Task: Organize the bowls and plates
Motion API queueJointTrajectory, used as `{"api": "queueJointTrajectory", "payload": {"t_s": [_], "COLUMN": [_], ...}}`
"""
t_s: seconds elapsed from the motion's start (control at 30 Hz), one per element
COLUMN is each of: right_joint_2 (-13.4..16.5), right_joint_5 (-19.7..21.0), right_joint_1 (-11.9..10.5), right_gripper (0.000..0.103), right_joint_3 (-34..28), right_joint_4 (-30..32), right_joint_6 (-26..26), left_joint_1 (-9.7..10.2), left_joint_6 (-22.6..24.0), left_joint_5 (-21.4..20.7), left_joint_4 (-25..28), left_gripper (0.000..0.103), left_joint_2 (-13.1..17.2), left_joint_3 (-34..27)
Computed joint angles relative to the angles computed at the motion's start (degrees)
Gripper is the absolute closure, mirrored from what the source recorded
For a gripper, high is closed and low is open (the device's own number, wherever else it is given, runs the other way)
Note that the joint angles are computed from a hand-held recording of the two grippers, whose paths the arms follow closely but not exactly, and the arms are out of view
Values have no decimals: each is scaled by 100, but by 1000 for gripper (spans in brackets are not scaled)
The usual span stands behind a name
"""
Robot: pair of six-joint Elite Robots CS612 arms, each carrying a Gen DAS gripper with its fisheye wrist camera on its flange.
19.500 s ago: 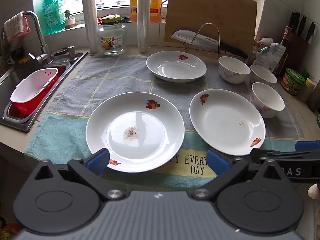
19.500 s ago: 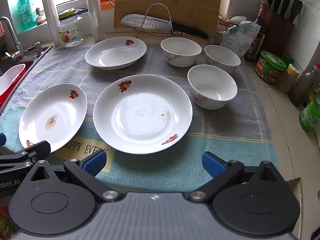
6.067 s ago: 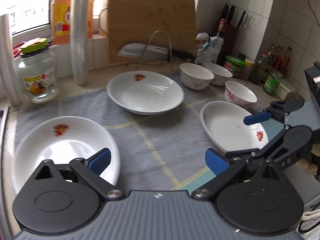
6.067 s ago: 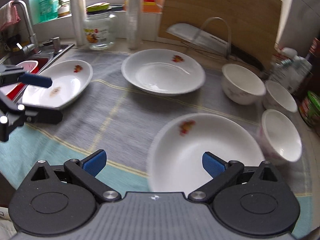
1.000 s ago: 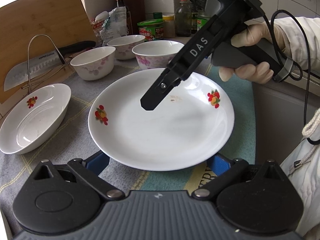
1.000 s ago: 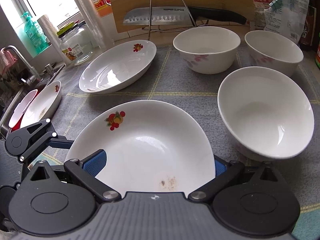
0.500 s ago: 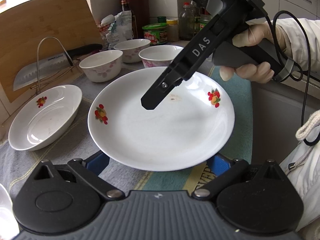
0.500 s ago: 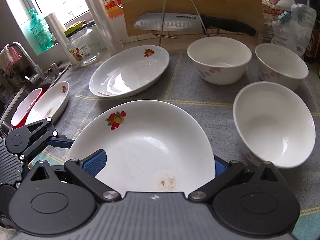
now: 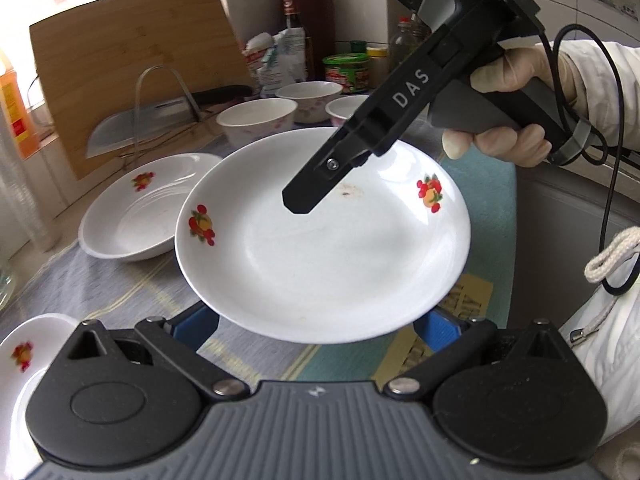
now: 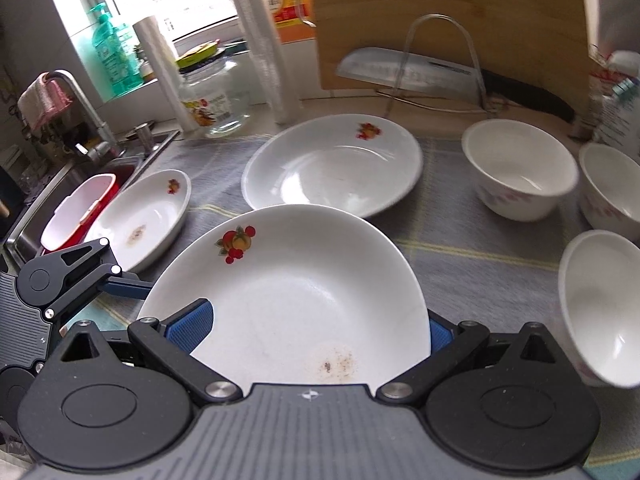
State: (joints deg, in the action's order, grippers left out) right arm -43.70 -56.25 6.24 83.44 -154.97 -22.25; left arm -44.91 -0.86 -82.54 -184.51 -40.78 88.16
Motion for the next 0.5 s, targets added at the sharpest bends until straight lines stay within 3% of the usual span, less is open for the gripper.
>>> {"api": "queueJointTrajectory", "payload": {"t_s": [0.5], "right_joint_2": [125], "right_joint_5": [23], "right_joint_1": [472], "right_gripper": [0], "right_joint_3": [-369], "right_joint_4": [163], "right_joint_6": [-86], "left_joint_1": [184], "left_joint_6": [-233], "left_joint_5": [240], "left_joint_4": [-387], "left_gripper": [1], "left_joint_2": [-454], "left_joint_3": [836]}}
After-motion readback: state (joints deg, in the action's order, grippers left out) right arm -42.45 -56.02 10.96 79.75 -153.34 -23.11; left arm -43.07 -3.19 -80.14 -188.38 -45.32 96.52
